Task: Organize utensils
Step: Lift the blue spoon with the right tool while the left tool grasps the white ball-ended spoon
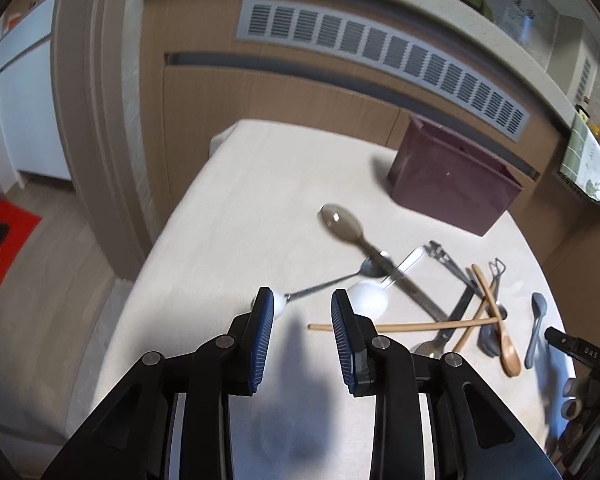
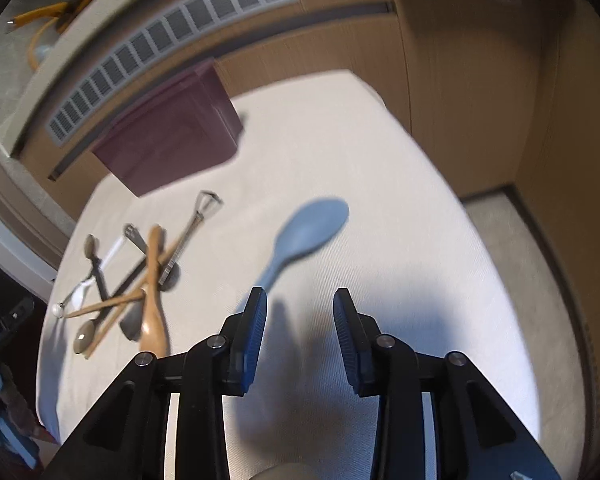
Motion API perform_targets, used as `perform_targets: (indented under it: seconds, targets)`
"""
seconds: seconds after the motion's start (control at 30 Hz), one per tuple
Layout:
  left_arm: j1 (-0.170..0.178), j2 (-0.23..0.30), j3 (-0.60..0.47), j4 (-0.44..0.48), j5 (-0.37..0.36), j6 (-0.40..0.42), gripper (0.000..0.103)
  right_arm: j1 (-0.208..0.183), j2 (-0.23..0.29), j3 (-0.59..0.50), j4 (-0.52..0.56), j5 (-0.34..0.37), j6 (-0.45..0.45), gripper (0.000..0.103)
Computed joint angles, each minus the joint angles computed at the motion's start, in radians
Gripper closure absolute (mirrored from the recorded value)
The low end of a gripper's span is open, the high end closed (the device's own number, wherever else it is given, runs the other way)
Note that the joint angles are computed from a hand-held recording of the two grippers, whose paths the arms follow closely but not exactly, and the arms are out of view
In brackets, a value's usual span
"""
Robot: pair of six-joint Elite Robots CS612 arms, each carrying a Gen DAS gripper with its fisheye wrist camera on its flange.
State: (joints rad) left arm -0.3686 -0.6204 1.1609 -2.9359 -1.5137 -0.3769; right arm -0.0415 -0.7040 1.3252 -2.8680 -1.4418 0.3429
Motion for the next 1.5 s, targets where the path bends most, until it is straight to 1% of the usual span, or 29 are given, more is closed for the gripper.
perform_targets:
  seconds: [0.03, 0.07, 0.1, 0.17, 0.23, 0.3, 0.4, 0.43, 0.57, 0.6, 0.63, 0.67, 0.73, 0.83, 0.9, 0.97, 1.03, 1.13, 1.2, 1.27, 1.3, 1.37, 1.4, 1.5]
  targets:
    - [0.001, 0.002, -0.001, 0.003, 0.0, -0.007, 0.072, 0.002, 0.007, -0.013, 0.021, -0.006, 0.016, 0.07]
    - [0.001, 0.004, 0.0, 0.003, 0.002, -0.011, 0.072, 0.005, 0.012, -0.019, 0.015, -0.018, 0.025, 0.07]
    - [0.001, 0.006, -0.002, 0.003, 0.006, -0.014, 0.072, 0.011, 0.019, -0.027, -0.001, -0.051, 0.039, 0.07]
    - [0.0, 0.006, 0.001, -0.003, 0.013, -0.017, 0.071, 0.019, 0.034, -0.058, 0.011, -0.079, 0.053, 0.069]
    - [0.001, 0.005, 0.003, -0.007, 0.022, -0.014, 0.071, 0.022, 0.05, -0.097, 0.049, -0.095, 0.059, 0.069]
    - [0.001, 0.005, 0.003, -0.007, 0.032, -0.009, 0.069, 0.025, 0.067, -0.136, 0.081, -0.126, 0.073, 0.069]
    - [0.003, 0.009, -0.002, -0.001, 0.038, -0.003, 0.068, 0.024, 0.09, -0.187, 0.12, -0.139, 0.096, 0.066]
    - [0.004, 0.011, -0.006, 0.005, 0.037, -0.004, 0.068, 0.025, 0.098, -0.203, 0.132, -0.148, 0.091, 0.066]
    - [0.009, 0.02, -0.018, 0.023, 0.015, -0.017, 0.068, 0.041, 0.131, -0.281, 0.213, -0.236, 0.017, 0.063]
    - [0.009, 0.021, -0.018, 0.026, 0.014, -0.02, 0.068, 0.049, 0.137, -0.298, 0.241, -0.265, -0.015, 0.062]
    - [0.009, 0.023, -0.02, 0.03, 0.013, -0.021, 0.068, 0.054, 0.142, -0.308, 0.253, -0.287, -0.044, 0.066]
    - [0.009, 0.024, -0.022, 0.034, 0.011, -0.021, 0.068, 0.059, 0.143, -0.305, 0.236, -0.295, -0.089, 0.066]
    - [0.01, 0.027, -0.027, 0.045, 0.007, -0.013, 0.068, 0.061, 0.136, -0.281, 0.187, -0.27, -0.147, 0.068]
    - [0.014, 0.036, -0.042, 0.056, -0.017, -0.008, 0.068, 0.063, 0.115, -0.228, 0.101, -0.219, -0.186, 0.07]
    - [0.018, 0.045, -0.061, 0.068, -0.02, -0.046, 0.068, 0.068, 0.1, -0.191, 0.026, -0.207, -0.222, 0.07]
    - [0.023, 0.057, -0.089, 0.107, -0.02, -0.086, 0.069, 0.073, 0.091, -0.169, -0.03, -0.197, -0.255, 0.07]
    - [0.025, 0.065, -0.108, 0.145, -0.039, -0.108, 0.07, 0.075, 0.085, -0.159, -0.057, -0.183, -0.275, 0.07]
    - [0.018, 0.068, -0.117, 0.158, -0.02, -0.133, 0.07, 0.08, 0.079, -0.149, -0.082, -0.182, -0.29, 0.07]
    - [0.02, 0.075, -0.13, 0.161, -0.036, -0.157, 0.07, 0.082, 0.081, -0.152, -0.088, -0.183, -0.294, 0.07]
    - [0.022, 0.084, -0.143, 0.154, -0.039, -0.186, 0.076, 0.082, 0.082, -0.152, -0.088, -0.173, -0.292, 0.07]
    - [0.023, 0.086, -0.149, 0.148, -0.042, -0.198, 0.076, 0.082, 0.082, -0.15, -0.089, -0.169, -0.291, 0.07]
    - [0.017, 0.083, -0.143, 0.119, -0.01, -0.181, 0.077, 0.08, 0.082, -0.147, -0.095, -0.162, -0.292, 0.07]
    - [0.01, 0.075, -0.13, 0.088, 0.02, -0.154, 0.08, 0.079, 0.079, -0.141, -0.102, -0.16, -0.294, 0.07]
    - [-0.013, 0.046, -0.086, -0.019, 0.113, -0.052, 0.081, 0.079, 0.067, -0.115, -0.157, -0.168, -0.306, 0.07]
